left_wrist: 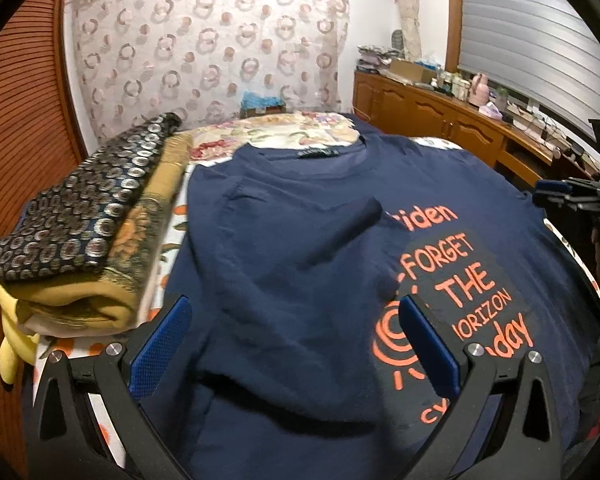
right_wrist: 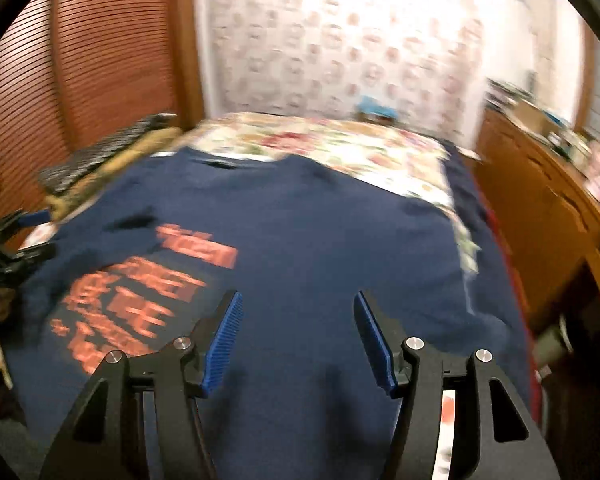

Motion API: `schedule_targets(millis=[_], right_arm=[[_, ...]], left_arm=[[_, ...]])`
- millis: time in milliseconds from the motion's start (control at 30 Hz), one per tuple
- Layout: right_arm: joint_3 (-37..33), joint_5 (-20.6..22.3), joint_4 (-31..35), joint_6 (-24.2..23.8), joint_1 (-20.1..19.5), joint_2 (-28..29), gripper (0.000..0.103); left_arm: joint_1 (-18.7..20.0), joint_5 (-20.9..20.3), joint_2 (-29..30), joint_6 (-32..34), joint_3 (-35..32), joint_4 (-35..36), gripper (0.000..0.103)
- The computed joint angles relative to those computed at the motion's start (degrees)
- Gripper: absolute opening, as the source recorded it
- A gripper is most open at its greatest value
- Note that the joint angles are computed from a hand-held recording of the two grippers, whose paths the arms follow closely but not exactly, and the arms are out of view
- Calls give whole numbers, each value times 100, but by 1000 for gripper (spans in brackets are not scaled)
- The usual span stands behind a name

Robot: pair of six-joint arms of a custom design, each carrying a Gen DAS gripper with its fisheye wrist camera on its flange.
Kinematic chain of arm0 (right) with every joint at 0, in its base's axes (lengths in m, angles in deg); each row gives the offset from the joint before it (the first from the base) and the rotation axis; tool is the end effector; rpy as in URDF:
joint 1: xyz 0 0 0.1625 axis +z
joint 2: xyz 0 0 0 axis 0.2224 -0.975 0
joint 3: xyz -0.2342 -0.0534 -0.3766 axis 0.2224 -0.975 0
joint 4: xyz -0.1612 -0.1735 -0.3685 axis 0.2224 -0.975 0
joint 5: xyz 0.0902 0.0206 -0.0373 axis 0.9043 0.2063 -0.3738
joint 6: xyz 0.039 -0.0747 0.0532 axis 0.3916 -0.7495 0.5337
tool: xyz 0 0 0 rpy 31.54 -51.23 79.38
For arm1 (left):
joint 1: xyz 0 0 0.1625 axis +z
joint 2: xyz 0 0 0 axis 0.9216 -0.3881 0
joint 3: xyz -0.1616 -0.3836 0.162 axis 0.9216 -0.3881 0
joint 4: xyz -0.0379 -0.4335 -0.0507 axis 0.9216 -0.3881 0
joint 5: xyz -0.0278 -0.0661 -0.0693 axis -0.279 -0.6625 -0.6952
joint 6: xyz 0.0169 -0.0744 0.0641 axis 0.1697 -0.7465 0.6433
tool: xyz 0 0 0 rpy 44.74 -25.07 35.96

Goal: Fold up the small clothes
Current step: 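Move the right gripper to the shirt's opposite side edge and grasp it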

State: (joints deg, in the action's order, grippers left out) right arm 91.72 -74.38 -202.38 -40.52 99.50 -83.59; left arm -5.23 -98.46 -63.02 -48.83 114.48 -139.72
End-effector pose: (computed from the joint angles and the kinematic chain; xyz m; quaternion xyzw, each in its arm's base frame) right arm 0.3505 -0.5897 -0.0502 0.4186 -0.8397 0.2830 0.1989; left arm 0.0136 -0.4313 0.2800 0.1002 0.8339 -0.3983 0.3688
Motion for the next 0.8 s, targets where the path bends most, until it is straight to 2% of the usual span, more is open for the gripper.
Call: schedule_targets(millis=[200, 267, 333, 400, 500, 633, 800], right_arm=[[208, -326, -416, 535, -370, -252, 60], [234, -282, -375, 791, -491, -331, 60], [186, -179, -189, 1118, -549, -362, 60], [130, -140, -27, 1215, -604, -359, 60], [29, -73, 267, 1477, -679, -344, 60], [-137, 323, 899, 1859, -911, -516, 59], [-324, 709, 1456, 2099, -1078, -621, 47]], left_arm=[[116, -74, 188, -226, -124, 514, 103], [140, -34, 215, -348, -175, 759, 103], [136, -33, 202, -390, -187, 854, 103], [165, -57, 175, -489, -219, 1074, 103], [275, -59, 165, -857, -380, 1826, 103], [314, -163, 113, -884, -381, 1851, 103], [309, -162, 97, -886, -354, 1842, 103]])
